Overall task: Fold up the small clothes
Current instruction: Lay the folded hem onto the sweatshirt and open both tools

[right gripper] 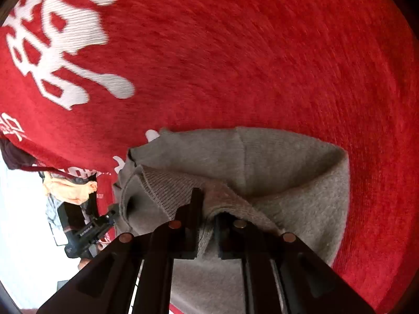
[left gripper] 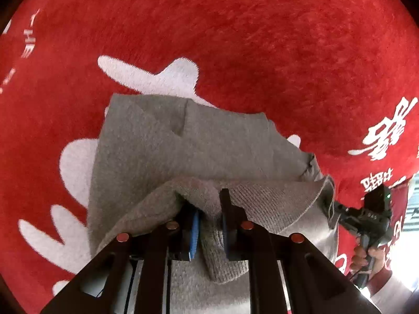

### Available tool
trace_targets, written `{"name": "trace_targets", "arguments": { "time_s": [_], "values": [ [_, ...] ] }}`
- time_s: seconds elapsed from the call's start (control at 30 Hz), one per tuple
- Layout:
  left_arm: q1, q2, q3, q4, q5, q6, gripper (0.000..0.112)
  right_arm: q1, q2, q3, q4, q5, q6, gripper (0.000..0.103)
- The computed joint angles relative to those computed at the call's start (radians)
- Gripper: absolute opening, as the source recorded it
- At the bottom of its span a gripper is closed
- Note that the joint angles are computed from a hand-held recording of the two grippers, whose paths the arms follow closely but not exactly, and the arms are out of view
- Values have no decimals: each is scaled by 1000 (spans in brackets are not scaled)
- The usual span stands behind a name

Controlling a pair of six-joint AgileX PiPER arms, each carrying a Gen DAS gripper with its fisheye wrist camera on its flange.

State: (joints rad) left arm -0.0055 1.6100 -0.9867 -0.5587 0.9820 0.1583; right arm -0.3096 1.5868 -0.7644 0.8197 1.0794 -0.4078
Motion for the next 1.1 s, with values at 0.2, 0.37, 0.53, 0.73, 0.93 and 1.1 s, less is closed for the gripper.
{"name": "trace_targets", "arguments": {
  "time_s": [0.2,0.37,0.53,0.73,0.93,1.1],
  "values": [
    [-58,-45,-86,90,77,-70,58,-5,-67,-45,32,62,17,38],
    [-121,-85,-113,220,61,-161,90,39,-95,-80,-15,67,62,49],
    [-150,-79,-109,210,72,-145,90,55,-130,-91,-72,62,110,48],
    [-241,-8,-108,190,33,-123,90,95,-117,-91,-141,33,115,48],
    [-290,105,-163,484,-95,-407,90,129,-90,-61,-210,-11,145,48],
    [-189,129,-237,612,-34,-489,90,104,-156,-42,-251,9,147,48]
  ]
}}
